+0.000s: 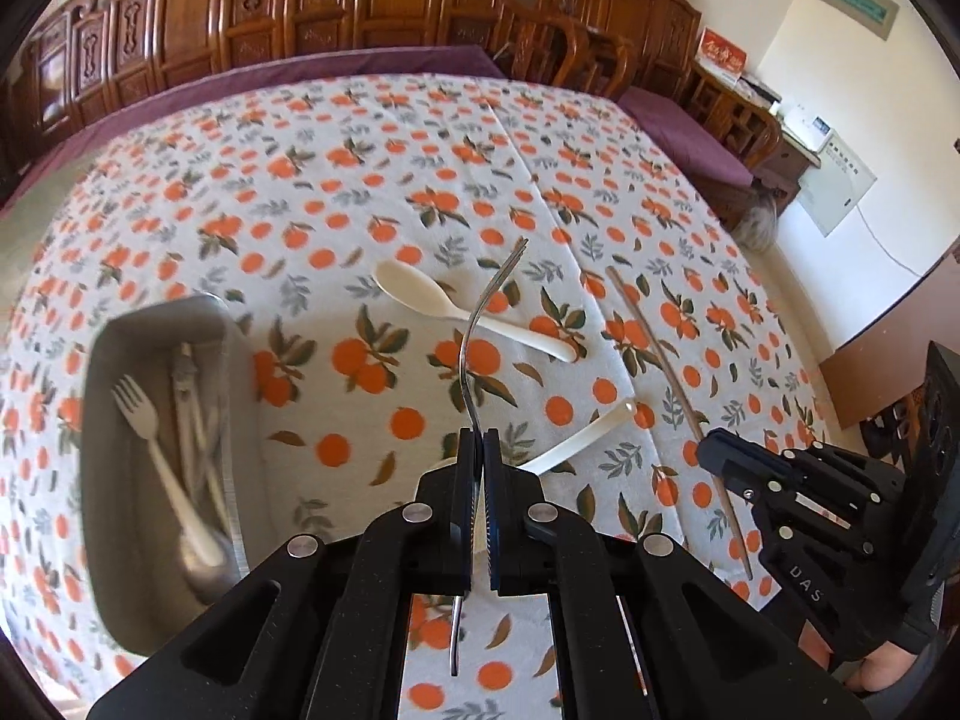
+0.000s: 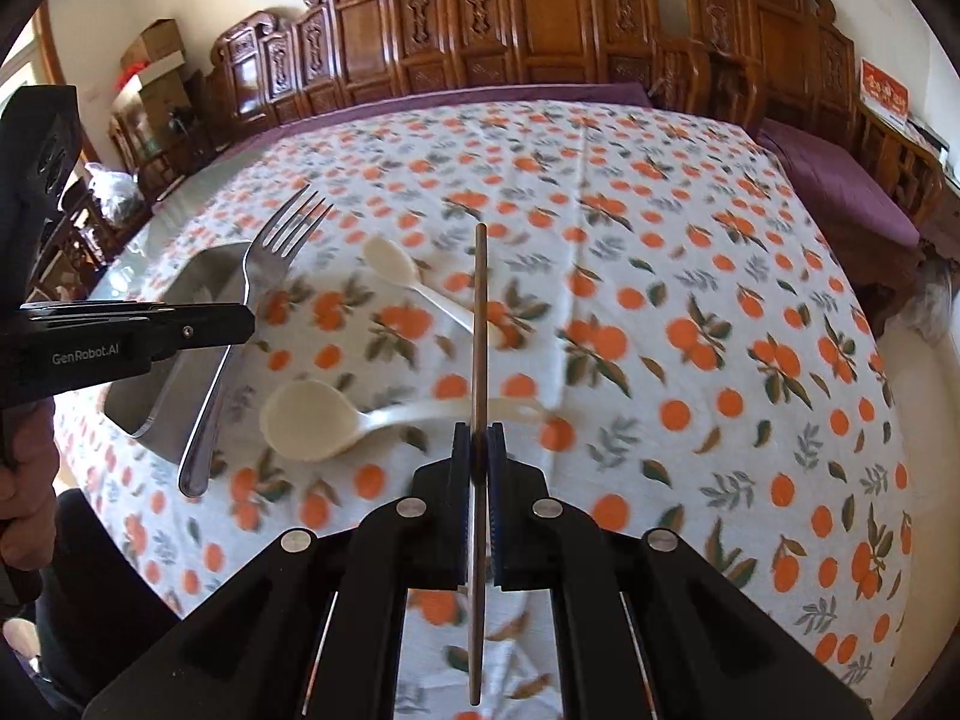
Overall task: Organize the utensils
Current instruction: 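Carry the fork into the tray and open the left gripper while the right holds its chopstick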
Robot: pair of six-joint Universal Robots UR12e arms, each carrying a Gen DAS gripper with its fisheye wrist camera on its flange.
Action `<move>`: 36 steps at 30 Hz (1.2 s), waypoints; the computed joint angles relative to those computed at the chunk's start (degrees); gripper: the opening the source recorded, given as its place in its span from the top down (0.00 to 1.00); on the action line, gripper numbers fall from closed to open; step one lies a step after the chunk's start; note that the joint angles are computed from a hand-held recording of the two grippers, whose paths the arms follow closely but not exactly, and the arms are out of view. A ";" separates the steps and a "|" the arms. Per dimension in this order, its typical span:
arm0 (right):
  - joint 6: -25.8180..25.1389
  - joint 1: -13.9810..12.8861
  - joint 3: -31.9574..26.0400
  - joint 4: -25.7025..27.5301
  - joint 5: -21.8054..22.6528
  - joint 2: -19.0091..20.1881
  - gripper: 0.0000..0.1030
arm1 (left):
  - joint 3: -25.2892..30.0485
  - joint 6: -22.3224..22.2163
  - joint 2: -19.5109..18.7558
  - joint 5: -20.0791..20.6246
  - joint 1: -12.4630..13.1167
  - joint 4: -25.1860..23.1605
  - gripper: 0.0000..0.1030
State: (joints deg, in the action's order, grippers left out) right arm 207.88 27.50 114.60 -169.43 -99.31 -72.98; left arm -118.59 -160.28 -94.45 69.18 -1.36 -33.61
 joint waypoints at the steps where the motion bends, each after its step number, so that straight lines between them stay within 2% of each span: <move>1: -0.04 0.19 -0.38 -0.04 0.05 0.20 0.94 | -0.15 0.28 0.44 -0.42 0.54 0.09 0.98; 11: -1.02 2.19 -4.93 0.06 1.07 2.68 0.94 | -0.97 1.65 3.21 -3.61 5.79 0.17 0.98; 21: -2.47 3.42 -8.28 0.17 2.09 4.39 0.94 | -0.66 1.47 3.18 -4.29 9.51 1.07 0.98; 28: -2.73 3.80 -9.45 0.80 2.77 5.17 0.94 | -0.07 1.06 1.95 -3.43 11.20 1.29 0.98; 36: -2.90 3.78 -10.13 1.07 3.49 5.74 0.94 | 0.86 0.64 -1.30 0.46 11.94 1.44 0.98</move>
